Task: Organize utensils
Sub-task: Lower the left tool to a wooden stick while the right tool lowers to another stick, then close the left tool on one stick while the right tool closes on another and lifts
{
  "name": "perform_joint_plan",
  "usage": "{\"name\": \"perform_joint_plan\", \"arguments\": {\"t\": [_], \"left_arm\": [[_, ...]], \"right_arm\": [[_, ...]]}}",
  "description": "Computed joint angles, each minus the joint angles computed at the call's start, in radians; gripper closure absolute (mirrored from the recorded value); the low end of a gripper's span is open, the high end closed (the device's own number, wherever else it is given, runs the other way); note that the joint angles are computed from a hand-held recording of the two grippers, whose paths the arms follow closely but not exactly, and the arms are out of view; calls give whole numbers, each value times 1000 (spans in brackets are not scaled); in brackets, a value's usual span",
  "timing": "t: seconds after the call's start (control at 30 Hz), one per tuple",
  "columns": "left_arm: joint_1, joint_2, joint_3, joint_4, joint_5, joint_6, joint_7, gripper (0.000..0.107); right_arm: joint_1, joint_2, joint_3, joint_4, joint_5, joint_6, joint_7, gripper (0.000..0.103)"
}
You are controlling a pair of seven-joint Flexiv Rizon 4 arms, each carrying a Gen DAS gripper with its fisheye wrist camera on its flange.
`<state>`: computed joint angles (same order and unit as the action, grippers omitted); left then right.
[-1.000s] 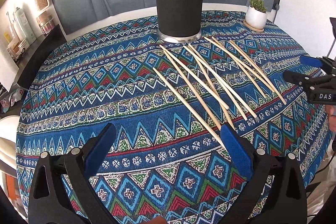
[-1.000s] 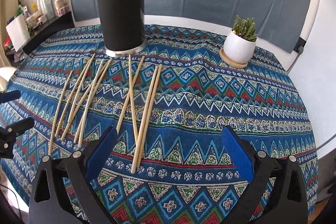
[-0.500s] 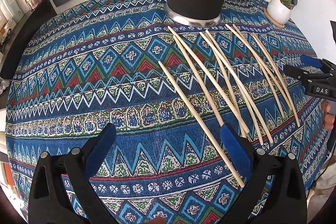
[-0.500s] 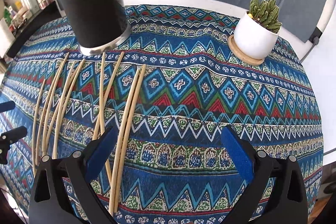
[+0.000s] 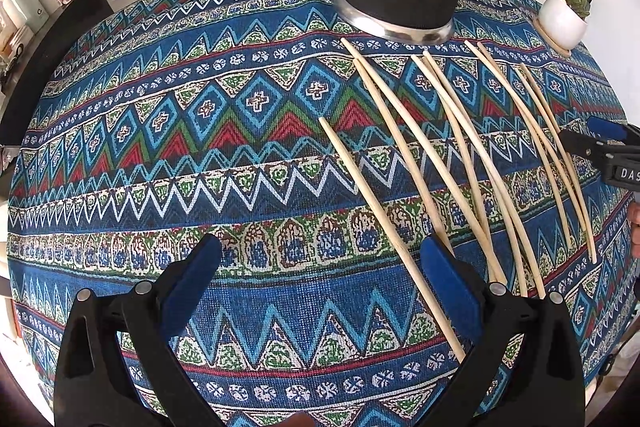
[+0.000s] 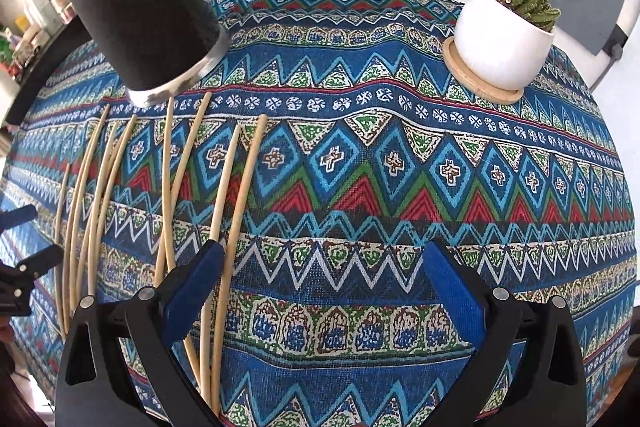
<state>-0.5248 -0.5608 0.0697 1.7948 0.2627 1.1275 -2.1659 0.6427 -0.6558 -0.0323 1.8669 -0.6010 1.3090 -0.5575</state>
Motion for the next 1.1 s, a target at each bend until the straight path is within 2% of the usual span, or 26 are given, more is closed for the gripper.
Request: {"name": "perform_joint_plan", "arguments": {"t": [0.17, 0.27, 0.4, 0.53, 0.57, 0.67, 0.73, 0.77, 0.83, 0.87, 0.9, 0.93, 0.97, 1.0, 1.07, 1.1], "left_arm": [[-20, -3, 26, 6, 30, 38, -40, 8], [-56, -5, 67, 16, 69, 82, -108, 8], [-116, -21, 137, 8, 152, 148, -213, 8], [-112, -25, 145, 14, 169, 188, -222, 8], [-114, -26, 146, 10, 170, 183, -217, 8], [-94, -24, 127, 12, 155, 177, -184, 8], [-120, -34, 160, 6, 188, 207, -203, 9], [-121, -37, 162, 6, 197, 224, -195, 10], [-91, -33, 134, 19, 184, 251, -141, 20], [-89, -30, 133, 25, 182, 264, -122, 25], [-93, -27, 141, 32, 180, 278, -114, 37], [-97, -24, 147, 39, 176, 287, -104, 45], [-91, -19, 144, 50, 171, 299, -83, 49], [-83, -14, 139, 61, 163, 307, -60, 57], [-39, 2, 106, 97, 127, 331, 2, 64], [-40, 8, 116, 110, 114, 332, 11, 66]], "right_arm": [[24, -22, -32, -10, -18, 36, 22, 7], [41, -34, -67, -3, -40, 84, 27, 7], [148, -27, -193, 62, -82, 188, 100, 6], [255, -20, -332, 138, -103, 295, 148, 6], [257, -10, -318, 140, -51, 280, 96, 7], [259, -9, -313, 139, -37, 274, 73, 8], [249, 3, -291, 139, -12, 251, 49, 9], [240, -4, -283, 128, -4, 247, 38, 13], [247, 11, -291, 143, 4, 252, 22, 30], [259, 20, -307, 157, 5, 265, 17, 50], [262, 31, -310, 168, 13, 265, 11, 65], [262, 39, -311, 178, 21, 264, 6, 71], [266, 47, -319, 190, 25, 265, 1, 84], [258, 49, -314, 189, 27, 259, -13, 91], [256, 58, -312, 208, 66, 276, -50, 96], [283, 65, -352, 226, 37, 275, -20, 98]]}}
